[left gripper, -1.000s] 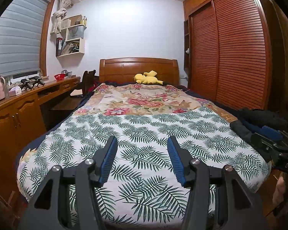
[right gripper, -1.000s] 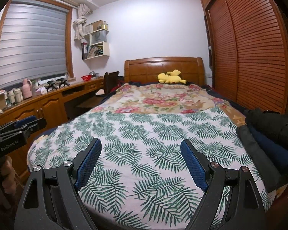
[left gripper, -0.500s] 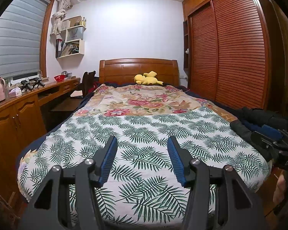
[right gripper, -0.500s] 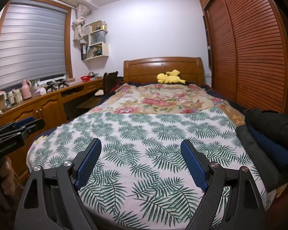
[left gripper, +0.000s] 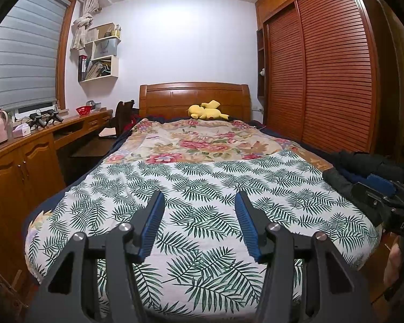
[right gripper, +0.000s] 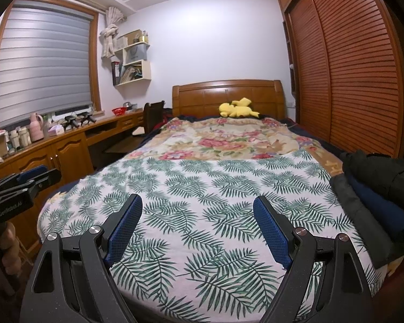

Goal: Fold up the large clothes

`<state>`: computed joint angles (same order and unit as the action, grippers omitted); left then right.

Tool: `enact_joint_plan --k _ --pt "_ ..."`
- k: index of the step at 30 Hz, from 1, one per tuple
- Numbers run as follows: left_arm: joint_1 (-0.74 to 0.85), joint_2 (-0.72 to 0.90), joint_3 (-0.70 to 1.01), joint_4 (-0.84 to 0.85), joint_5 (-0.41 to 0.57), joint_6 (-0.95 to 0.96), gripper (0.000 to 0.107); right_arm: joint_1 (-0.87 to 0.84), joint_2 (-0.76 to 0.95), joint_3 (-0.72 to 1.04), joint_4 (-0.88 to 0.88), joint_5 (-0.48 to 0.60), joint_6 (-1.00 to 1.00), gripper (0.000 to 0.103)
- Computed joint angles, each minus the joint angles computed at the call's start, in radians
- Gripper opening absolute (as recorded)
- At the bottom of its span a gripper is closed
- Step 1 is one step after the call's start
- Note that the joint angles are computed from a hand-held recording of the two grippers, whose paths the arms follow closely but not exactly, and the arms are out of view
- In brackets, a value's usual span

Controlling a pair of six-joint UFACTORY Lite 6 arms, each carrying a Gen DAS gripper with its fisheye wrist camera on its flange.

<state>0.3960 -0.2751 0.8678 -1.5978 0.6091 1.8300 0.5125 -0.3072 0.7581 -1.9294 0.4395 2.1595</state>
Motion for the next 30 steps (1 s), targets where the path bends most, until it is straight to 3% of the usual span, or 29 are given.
enact_joint_plan --k 30 --pt "0.004 -0.004 -0.02 -0.034 0.006 0.038 0.054 -0.017 -0.007 -0.003 -0.013 -0.01 0.008 0.086"
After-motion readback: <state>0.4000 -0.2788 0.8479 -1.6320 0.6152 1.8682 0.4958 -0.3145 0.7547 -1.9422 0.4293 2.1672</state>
